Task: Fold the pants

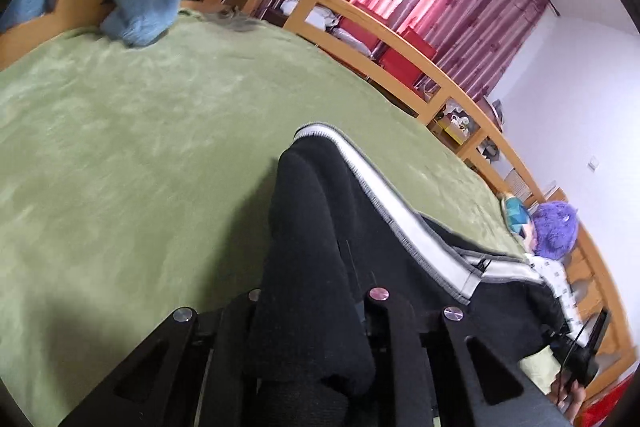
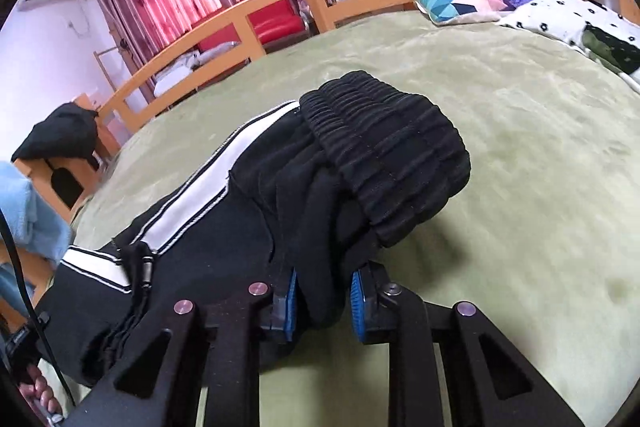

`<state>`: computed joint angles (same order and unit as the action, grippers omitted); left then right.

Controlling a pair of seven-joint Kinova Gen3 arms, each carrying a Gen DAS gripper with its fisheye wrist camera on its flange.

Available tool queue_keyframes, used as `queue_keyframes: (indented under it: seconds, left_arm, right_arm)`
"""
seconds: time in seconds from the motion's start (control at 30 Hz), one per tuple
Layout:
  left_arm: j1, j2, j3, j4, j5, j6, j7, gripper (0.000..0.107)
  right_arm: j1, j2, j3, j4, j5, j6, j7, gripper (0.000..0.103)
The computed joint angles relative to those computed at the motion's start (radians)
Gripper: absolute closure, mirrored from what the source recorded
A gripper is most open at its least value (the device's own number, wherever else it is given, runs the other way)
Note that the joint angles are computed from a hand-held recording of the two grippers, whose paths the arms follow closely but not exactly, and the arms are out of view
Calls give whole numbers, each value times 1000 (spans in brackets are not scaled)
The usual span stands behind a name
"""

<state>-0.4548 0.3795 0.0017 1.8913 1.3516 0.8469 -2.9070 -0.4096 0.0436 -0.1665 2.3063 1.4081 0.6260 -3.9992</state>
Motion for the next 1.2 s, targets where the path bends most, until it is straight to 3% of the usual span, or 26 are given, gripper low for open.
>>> queue_keyframes:
  seconds: [0.07,0.17,0.33,0.4,0.47,0.57,0.63,0.73,0.83,0.87,0.9,1.0,1.07,1.2]
  left_arm:
    - [-39,-33,-24,13,-51,60,40,91]
    - [-99,-92,-64,71,-79,127,2,91]
    - [-175,-121,-137,133,-171,211,-55,91]
    - [-191,-106,-149,146,-206,216,-67,91]
    - [-188,-78,-147,146,-227,186,-56,90]
    - [-193,-33,-133,116,-261,186,16,87]
    - [-203,-28,-122,103,-276,186,33,77]
    - [-177,-74,-125,112,-314,104,24,41]
    - [-227,-95,-101,120,-303,109,-37,36]
    - [-215,-91,-121,106,-316,131,-25,33]
    - [-217,-87,-122,95,-327,146,-11,33]
    - [-234,-56,-122,49,-362,212,36,33]
    - [-246,-35,-117,20,-384,252,56,33]
    - [-267,-35,-113,10,-403,261,18,33]
  right_arm:
    - [-37,-73,-50,33,-81,41,34,82]
    - [-80,-152,-140,68,-203,104,73,82]
    - [-261,-198,-274,115,-406,257,-3,82]
    - [-326,-200,-273,136,-476,257,-55,82]
    - [-406,-196,-200,161,-494,225,-101,77]
    - [-493,-155,-159,137,-576,286,-63,67]
    - [-468,-129,-224,82,-644,367,18,66]
    - [-384,-97,-363,-2,-710,489,137,59]
    - [-360,-62,-434,-84,-648,557,175,48]
    - [-371,-42,-421,-115,-608,547,189,38]
    - [-392,-28,-389,-128,-567,521,202,34]
    - [-423,37,-280,-199,-445,400,297,30]
    - [-375,107,-274,-243,-364,318,338,29]
    - [-199,244,-336,-319,-217,156,365,29]
